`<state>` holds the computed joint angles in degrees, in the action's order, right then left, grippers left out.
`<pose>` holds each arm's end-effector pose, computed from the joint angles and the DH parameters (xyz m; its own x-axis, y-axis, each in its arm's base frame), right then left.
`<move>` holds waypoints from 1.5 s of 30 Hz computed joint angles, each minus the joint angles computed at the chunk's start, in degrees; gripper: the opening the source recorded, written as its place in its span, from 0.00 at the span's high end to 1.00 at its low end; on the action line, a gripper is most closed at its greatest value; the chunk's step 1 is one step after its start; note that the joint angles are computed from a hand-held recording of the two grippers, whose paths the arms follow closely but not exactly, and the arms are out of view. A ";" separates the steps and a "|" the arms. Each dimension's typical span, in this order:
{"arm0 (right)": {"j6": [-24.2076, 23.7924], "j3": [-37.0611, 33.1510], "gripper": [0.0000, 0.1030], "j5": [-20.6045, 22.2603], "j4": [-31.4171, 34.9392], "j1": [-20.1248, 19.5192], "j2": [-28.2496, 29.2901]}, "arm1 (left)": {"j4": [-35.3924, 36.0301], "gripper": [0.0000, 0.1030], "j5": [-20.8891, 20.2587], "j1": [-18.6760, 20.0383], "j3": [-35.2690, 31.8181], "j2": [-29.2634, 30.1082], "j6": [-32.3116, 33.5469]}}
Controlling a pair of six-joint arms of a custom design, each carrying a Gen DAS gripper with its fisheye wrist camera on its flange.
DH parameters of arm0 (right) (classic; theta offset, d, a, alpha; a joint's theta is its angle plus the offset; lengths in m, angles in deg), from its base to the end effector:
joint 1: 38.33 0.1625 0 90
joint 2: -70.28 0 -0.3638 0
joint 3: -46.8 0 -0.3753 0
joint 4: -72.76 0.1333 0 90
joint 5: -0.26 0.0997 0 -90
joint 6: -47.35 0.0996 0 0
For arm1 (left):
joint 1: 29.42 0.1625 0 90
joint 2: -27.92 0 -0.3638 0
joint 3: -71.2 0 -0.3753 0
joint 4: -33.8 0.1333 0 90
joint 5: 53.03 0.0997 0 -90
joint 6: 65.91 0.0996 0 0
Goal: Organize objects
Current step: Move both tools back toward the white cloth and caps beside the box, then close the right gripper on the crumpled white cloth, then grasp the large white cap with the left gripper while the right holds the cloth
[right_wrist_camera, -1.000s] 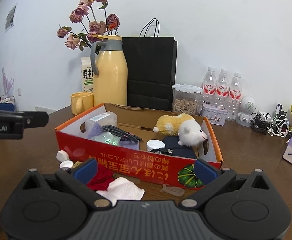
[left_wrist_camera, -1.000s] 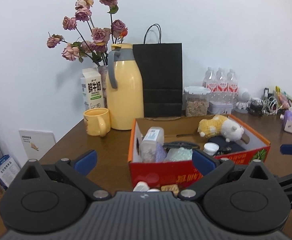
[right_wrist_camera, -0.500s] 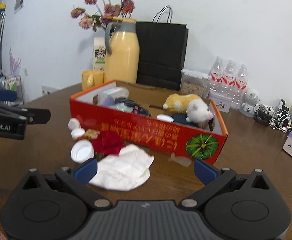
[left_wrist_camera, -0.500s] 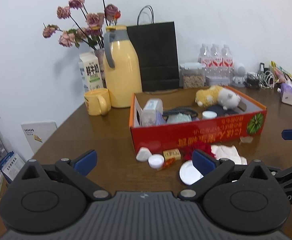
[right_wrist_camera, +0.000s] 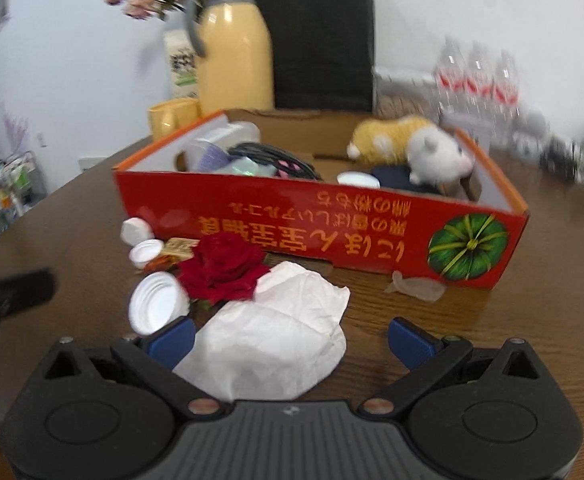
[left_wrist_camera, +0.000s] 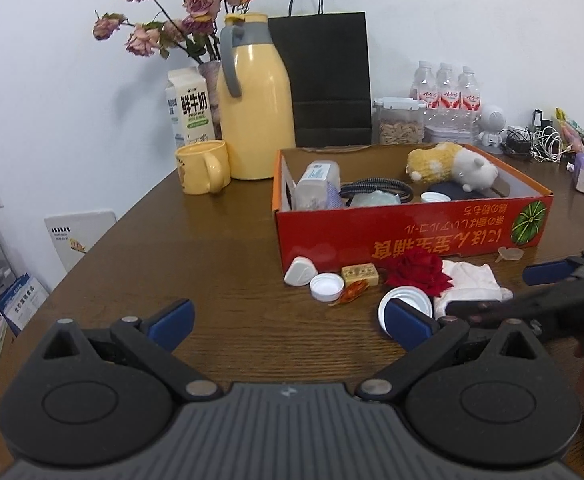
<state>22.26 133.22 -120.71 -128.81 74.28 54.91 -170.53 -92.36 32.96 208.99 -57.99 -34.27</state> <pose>0.3079 -0.5260 -0.0962 -0.7093 -0.3166 0.6298 -0.6548 0.6266 -0.4225 0.0196 -0.4162 0.2893 -0.6363 -0.0522 -0.7697 0.6439 0.5135 -0.5671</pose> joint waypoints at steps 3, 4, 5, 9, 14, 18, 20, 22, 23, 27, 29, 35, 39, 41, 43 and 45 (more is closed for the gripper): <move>2.36 -2.68 0.00 -0.90 2.93 -0.35 1.44 | 0.12 0.00 -0.16 0.64 -0.22 0.04 -0.28; 1.68 -3.70 0.00 -1.91 2.91 -0.04 2.28 | 0.06 0.00 -0.08 0.74 -0.33 0.22 -0.44; 1.55 -4.18 0.00 -2.15 3.08 0.12 2.68 | -0.04 0.00 0.00 0.86 -0.43 0.35 -0.56; 0.65 -5.59 0.00 -3.77 3.61 0.84 3.90 | 0.15 0.00 -0.19 1.37 -0.62 0.50 -1.20; -0.05 -4.59 0.10 -2.54 2.38 0.74 3.54 | -0.13 0.00 -0.37 1.61 -0.61 0.75 -1.19; -0.43 -2.76 0.23 -1.21 0.69 0.82 2.57 | 0.25 0.00 -0.66 1.65 -0.27 0.61 -1.51; -1.11 -1.65 0.27 -0.29 -0.87 0.71 2.12 | 0.01 0.00 -0.97 1.58 -0.16 0.78 -1.37; -1.41 -0.16 0.29 1.01 -2.17 0.57 1.29 | 0.10 0.00 -1.20 1.53 -0.06 0.98 -1.68; -1.48 0.36 0.29 1.40 -2.91 0.56 1.05 | 0.09 0.00 -1.29 1.49 -0.09 1.16 -1.70; -3.22 2.16 0.29 1.95 -5.21 0.59 0.03 | -0.17 0.00 -1.87 1.68 -0.46 2.16 -1.66; -3.92 3.09 0.29 2.33 -6.27 0.49 -0.51 | 0.01 0.00 -2.26 1.96 -0.80 2.68 -1.90; -5.49 6.81 0.29 3.85 -10.14 -0.19 -2.99 | 1.76 0.00 -3.43 3.21 -2.38 5.16 -2.45; -7.01 8.75 0.29 4.57 -12.25 -0.53 -4.59 | 3.18 0.00 -4.57 4.11 -4.34 8.27 -3.28; -7.73 9.29 0.29 4.54 -12.77 -0.67 -5.11 | 4.16 0.00 -4.75 4.37 -5.45 9.76 -3.99; -8.13 9.70 0.29 4.60 -13.02 -0.93 -5.49 | 5.01 0.00 -4.97 4.53 -6.31 10.68 -4.76; -8.18 10.16 0.29 4.76 -13.06 -1.21 -5.87 | 6.11 0.00 -6.14 4.81 -6.85 10.81 -5.26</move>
